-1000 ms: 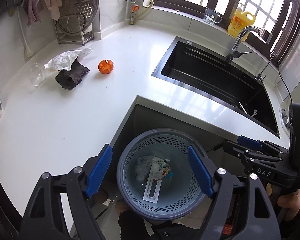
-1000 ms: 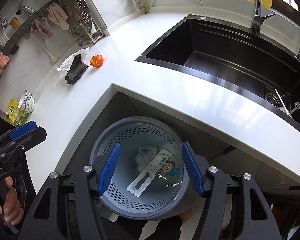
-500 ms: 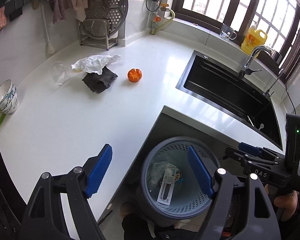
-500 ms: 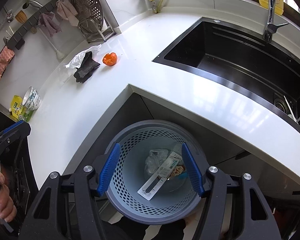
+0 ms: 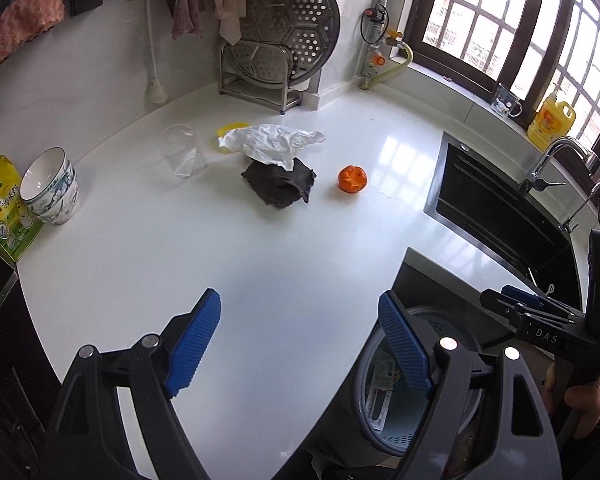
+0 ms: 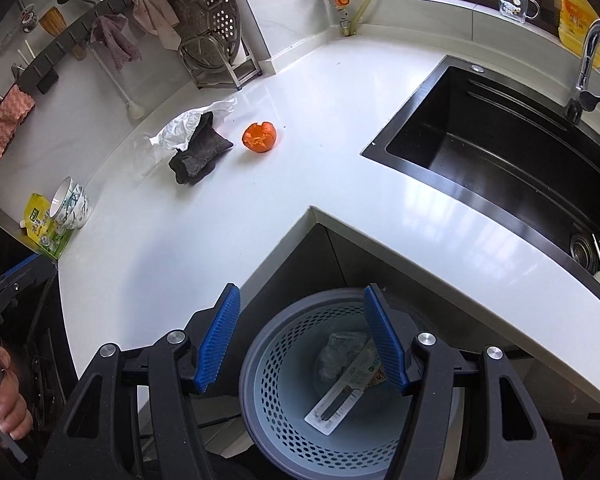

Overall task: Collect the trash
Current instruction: 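Move the left tool toward the clear plastic cup while the right tool approaches the orange peel, then close the left tool on the clear plastic cup while the right tool grasps the orange peel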

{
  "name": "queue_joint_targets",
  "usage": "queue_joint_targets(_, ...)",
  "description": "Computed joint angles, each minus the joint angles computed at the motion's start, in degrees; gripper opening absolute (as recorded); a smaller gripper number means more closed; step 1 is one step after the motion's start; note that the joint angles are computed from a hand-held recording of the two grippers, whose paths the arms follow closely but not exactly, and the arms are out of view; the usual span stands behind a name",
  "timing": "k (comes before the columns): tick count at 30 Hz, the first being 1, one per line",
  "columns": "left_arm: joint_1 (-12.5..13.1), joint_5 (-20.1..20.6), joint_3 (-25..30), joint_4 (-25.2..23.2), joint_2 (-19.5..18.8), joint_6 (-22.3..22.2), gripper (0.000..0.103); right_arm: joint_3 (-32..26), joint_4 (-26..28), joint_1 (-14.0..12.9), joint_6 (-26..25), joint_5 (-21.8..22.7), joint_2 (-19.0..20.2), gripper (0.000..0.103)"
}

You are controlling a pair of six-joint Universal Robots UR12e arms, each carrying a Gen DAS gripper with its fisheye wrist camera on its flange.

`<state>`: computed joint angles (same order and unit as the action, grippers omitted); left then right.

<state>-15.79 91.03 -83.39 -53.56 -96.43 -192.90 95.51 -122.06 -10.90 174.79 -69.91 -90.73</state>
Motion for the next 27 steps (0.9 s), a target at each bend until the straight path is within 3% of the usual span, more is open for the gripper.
queue_joint_targets(11, 5.03, -2.74, 4.32, -1.22, -5.12, 2.91, 0.08, -6.84, -1.53, 4.49, 5.46, -2.92, 7.73, 0.061)
queue_joint_targets(27, 10.31, -3.28, 11.53, -1.41, -12.94, 4.4, 0.086, -15.07, -4.52, 7.75, 12.38, -7.58, 16.72, 0.063)
